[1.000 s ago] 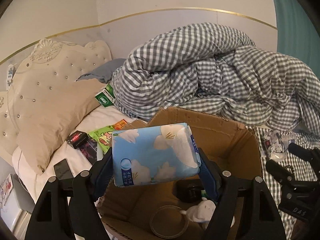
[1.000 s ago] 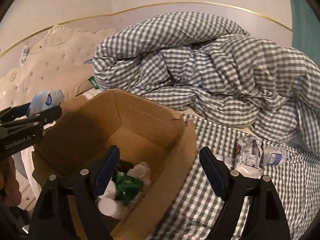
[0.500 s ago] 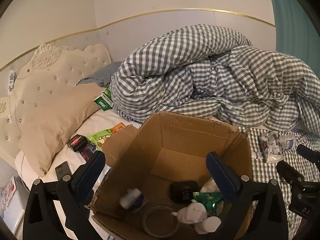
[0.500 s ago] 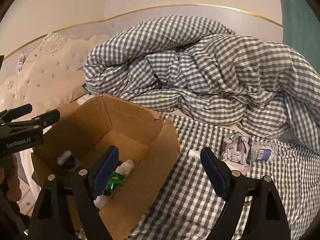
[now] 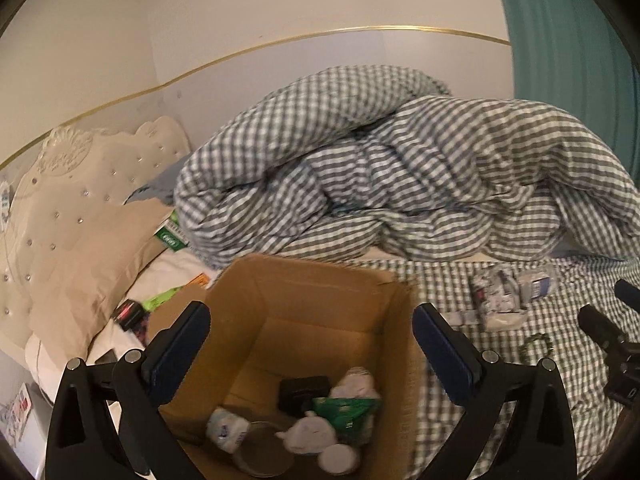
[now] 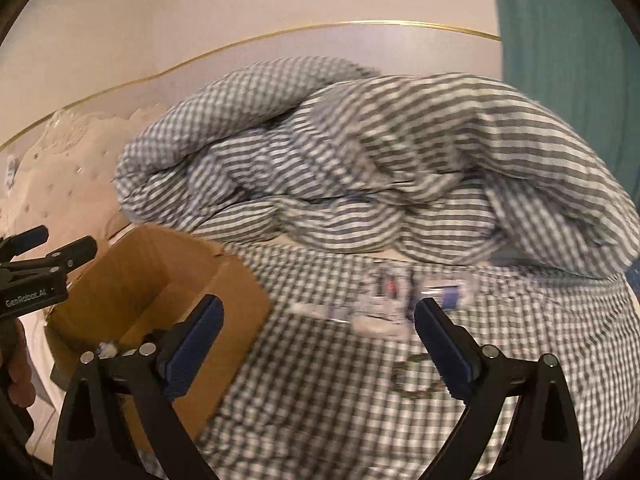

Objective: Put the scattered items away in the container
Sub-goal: 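Move both open tools back over the remaining items on the bed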

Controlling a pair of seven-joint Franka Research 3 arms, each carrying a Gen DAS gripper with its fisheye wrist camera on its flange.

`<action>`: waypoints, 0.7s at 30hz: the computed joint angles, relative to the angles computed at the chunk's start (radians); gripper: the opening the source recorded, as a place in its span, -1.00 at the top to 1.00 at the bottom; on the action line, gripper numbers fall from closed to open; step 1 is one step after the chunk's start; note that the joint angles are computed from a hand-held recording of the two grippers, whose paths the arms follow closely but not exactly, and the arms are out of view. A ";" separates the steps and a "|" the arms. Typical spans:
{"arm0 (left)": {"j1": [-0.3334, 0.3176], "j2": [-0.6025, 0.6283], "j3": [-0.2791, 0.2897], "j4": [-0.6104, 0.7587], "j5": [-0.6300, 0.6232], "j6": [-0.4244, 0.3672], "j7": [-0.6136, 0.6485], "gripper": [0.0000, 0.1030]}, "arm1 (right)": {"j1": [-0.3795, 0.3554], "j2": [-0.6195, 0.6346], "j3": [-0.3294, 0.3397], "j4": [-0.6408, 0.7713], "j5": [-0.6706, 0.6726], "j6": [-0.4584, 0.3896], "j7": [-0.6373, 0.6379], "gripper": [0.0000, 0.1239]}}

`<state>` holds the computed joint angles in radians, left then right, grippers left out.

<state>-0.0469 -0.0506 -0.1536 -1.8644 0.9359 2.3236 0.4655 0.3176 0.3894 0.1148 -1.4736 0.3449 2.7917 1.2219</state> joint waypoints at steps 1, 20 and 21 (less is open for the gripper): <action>-0.004 0.013 -0.005 0.016 0.003 0.000 -0.001 -1.00 | -0.009 -0.007 -0.007 -0.009 0.004 0.005 0.003 -0.59; -0.146 0.312 0.039 0.274 -0.049 0.118 0.054 -1.00 | -0.119 0.072 -0.048 0.011 -0.002 -0.063 -0.010 -0.61; -0.152 0.329 0.043 0.285 -0.058 0.126 0.058 -1.00 | -0.115 0.086 -0.052 0.022 -0.012 -0.072 -0.009 -0.61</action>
<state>-0.1988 0.2785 -0.1108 -1.5790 0.8779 2.4491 0.5233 0.2022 0.4753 0.0631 -1.4519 0.3334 2.7199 1.2128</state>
